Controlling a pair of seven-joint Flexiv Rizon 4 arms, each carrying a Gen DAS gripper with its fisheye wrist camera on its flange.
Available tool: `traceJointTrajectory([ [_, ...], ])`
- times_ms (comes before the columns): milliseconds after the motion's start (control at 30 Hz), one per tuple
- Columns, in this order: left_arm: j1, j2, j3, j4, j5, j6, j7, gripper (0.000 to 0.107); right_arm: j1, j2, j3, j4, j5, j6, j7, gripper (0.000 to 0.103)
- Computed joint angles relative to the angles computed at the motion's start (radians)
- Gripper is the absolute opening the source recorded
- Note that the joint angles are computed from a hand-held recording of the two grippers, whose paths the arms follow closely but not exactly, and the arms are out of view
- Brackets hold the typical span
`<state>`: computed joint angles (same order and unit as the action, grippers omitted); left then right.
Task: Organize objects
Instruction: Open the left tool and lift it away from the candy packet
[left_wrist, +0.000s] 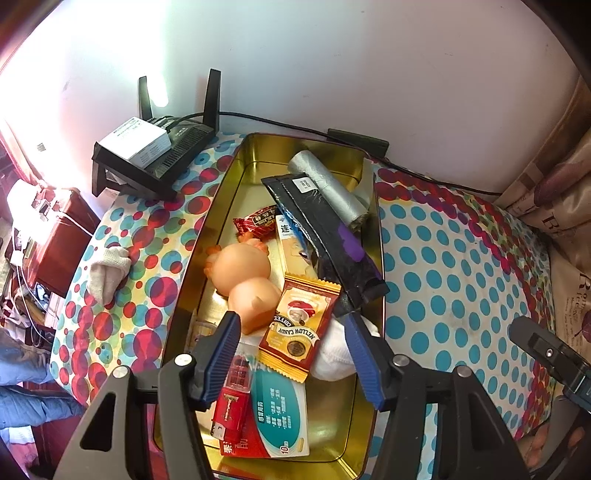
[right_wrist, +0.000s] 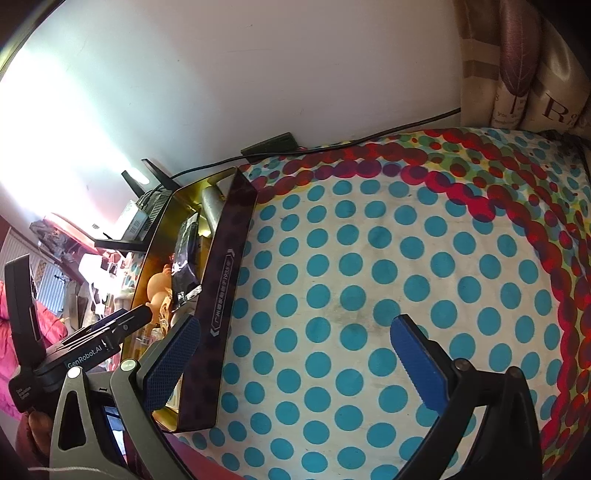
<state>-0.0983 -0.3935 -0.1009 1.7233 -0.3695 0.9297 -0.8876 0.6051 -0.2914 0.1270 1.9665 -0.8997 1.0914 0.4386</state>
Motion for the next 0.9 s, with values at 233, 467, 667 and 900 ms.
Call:
traceJointTrajectory([
  [233, 0.005, 0.010, -0.002, 0.004, -0.024, -0.020, 0.002, 0.061, 0.006, -0.008, 0.004, -0.011, 0.016, -0.001, -0.019, 0.103],
  [467, 0.002, 0.021, 0.003, 0.012, -0.017, -0.007, -0.005, 0.064, 0.012, -0.012, -0.001, -0.018, 0.013, -0.003, -0.013, 0.103],
  [667, 0.000, 0.035, 0.002, 0.026, -0.013, 0.010, 0.005, 0.064, 0.018, -0.022, -0.002, -0.036, 0.015, -0.004, -0.020, 0.103],
  [900, -0.002, 0.048, 0.004, 0.040, -0.010, 0.036, 0.012, 0.064, 0.028, -0.030, -0.005, -0.052, 0.020, -0.012, -0.032, 0.103],
])
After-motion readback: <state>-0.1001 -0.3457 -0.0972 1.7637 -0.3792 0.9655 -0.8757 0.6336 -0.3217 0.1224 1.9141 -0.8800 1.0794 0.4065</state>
